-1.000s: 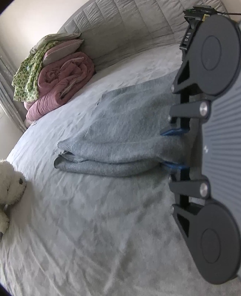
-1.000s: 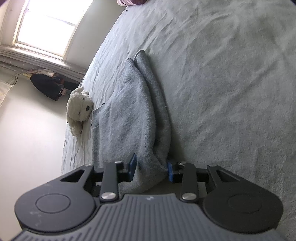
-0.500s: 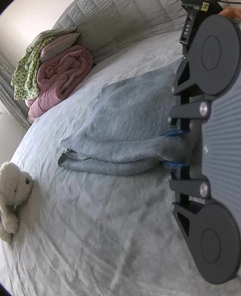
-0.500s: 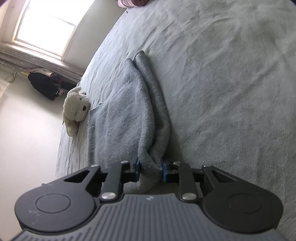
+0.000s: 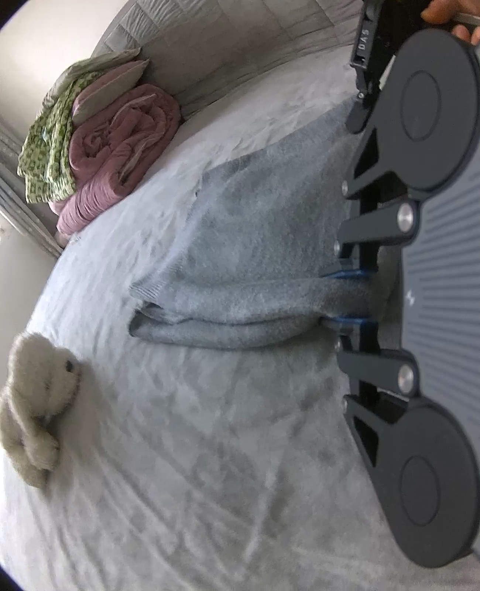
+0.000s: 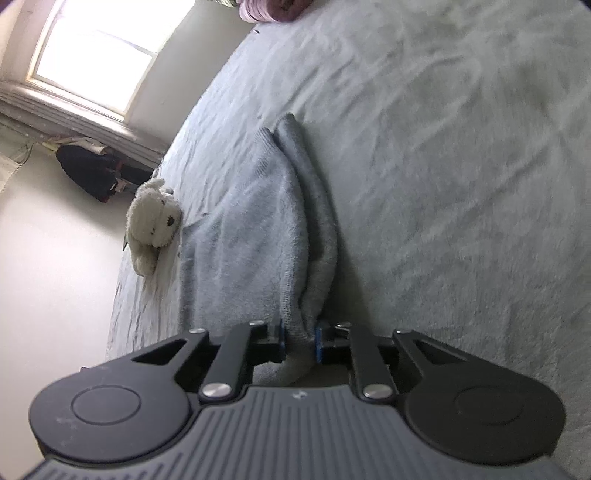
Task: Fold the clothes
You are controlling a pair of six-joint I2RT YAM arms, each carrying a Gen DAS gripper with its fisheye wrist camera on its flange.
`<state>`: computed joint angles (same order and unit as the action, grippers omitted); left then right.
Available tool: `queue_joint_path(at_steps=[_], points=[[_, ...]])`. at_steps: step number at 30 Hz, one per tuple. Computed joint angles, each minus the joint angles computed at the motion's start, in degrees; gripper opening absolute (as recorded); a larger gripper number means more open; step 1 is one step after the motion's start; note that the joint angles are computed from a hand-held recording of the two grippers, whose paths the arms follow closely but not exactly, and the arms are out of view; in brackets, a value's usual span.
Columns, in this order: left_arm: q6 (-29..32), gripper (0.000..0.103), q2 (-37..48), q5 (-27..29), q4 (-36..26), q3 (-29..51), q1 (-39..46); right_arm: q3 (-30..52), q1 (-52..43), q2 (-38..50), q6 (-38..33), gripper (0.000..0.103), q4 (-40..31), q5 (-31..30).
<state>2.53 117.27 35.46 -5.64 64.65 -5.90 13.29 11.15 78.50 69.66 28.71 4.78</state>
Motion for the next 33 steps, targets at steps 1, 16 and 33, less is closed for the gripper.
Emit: queue_joint_path(at_steps=[1,16,33], points=[[0.19,0.018,-0.93,0.31,-0.24,-0.46,0.24,-0.01,0.18,-1.37,-0.30,0.015,-1.20,0.34],[6.15,0.017,-10.69,-1.95,-3.30,-10.09,3.10,-0.48,11.17,-13.62,0.89,0.015,-15.97,7.19],[19.45,0.017,-22.34,-1.33,-10.22,-23.56,11.31,-4.62,46.96,-21.35,30.59,0.015,-28.76,36.00]])
